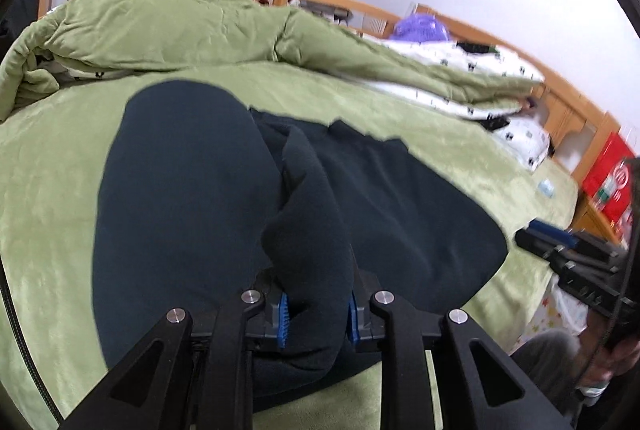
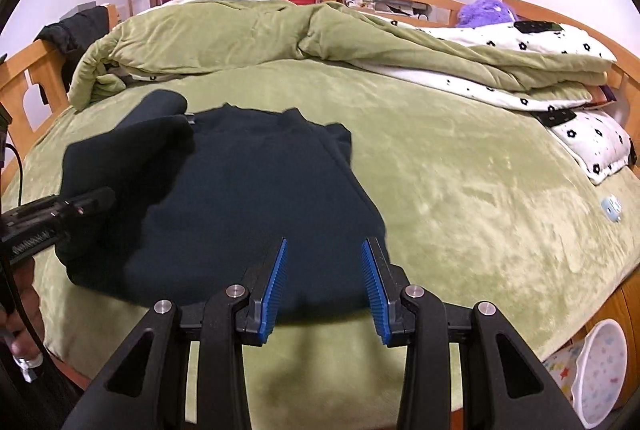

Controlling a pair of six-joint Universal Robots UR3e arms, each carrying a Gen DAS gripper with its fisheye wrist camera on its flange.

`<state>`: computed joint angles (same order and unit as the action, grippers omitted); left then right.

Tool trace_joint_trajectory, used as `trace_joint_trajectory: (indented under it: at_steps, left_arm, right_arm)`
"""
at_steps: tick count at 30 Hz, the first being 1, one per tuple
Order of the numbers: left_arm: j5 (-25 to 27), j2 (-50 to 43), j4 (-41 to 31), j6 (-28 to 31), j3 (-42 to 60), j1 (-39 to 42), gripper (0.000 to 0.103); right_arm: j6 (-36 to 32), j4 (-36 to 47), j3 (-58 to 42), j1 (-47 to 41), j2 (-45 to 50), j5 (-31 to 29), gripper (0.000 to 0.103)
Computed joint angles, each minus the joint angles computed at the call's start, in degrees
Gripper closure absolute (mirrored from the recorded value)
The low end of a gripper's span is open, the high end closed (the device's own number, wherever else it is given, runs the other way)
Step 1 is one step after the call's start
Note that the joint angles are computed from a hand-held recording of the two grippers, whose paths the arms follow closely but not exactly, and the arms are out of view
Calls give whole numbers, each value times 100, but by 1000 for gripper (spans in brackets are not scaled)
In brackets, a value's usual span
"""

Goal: Fold small clothes
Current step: 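Fold the held side across the bundle with the left tool, then open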

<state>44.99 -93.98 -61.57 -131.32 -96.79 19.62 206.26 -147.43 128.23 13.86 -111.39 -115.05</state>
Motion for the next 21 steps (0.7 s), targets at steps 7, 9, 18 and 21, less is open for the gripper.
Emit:
trace_joint_trajectory:
  at_steps: [7, 9, 18, 21]
  left_arm:
    - [223, -32, -957, 500, 385, 35, 68]
    - [73, 75, -1406, 827, 496, 238, 63]
    - [-254, 682, -2994, 2808, 532, 1680, 48]
    - [-229, 584, -2799, 2928, 522, 2060, 48]
  right_arm:
    - [22, -131, -60, -8, 165, 197, 65]
    - [108, -205, -280, 178, 404, 186, 65]
    - [357, -854, -1388, 795, 1670, 578, 49]
    - [482, -1090, -1742, 936, 2152, 837, 43]
